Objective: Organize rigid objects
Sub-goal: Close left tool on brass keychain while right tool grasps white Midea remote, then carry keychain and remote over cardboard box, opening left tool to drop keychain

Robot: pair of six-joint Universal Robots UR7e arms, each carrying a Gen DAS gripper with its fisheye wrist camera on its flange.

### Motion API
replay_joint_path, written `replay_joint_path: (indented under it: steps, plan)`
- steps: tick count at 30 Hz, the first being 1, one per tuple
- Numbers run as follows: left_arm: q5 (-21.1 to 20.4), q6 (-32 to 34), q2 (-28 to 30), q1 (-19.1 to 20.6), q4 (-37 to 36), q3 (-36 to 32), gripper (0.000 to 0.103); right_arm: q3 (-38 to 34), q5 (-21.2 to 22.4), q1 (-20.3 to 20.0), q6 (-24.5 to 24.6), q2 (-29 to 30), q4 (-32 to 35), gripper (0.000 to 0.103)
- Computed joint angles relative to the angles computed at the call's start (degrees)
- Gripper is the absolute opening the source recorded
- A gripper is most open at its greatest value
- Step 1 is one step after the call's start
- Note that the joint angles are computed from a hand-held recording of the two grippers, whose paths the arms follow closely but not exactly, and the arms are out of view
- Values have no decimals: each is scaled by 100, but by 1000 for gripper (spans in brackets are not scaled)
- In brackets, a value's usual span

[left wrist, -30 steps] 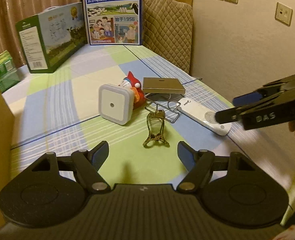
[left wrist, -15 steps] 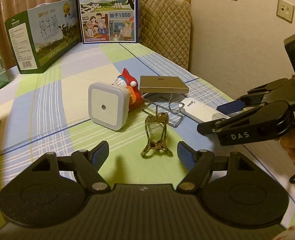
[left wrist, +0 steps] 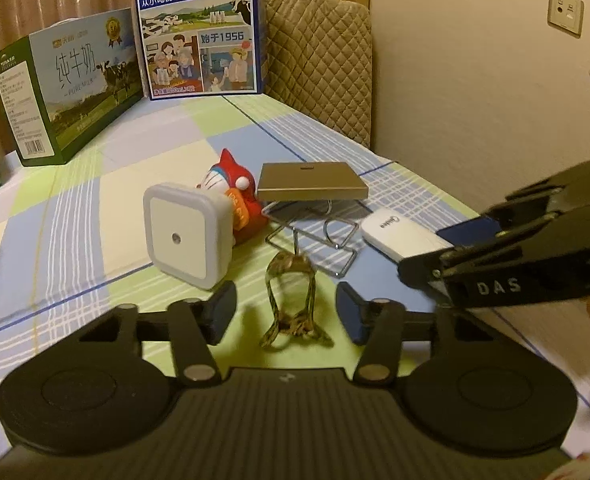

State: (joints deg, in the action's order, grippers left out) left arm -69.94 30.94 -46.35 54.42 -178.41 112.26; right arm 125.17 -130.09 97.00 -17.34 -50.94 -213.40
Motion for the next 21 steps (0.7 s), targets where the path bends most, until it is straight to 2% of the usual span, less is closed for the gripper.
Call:
replay_joint_path:
  steps: [7, 13, 21]
  plan:
    - [117, -80, 104, -49, 78, -116, 22, 71, -76, 55, 168, -43, -86, 38]
    - [298, -266, -142, -93, 346, 32, 22, 109, -181, 179, 297, -72, -110, 38]
    - [515, -564, -944, -215, 657, 514, 22, 84, -334, 651, 673, -79, -143, 38]
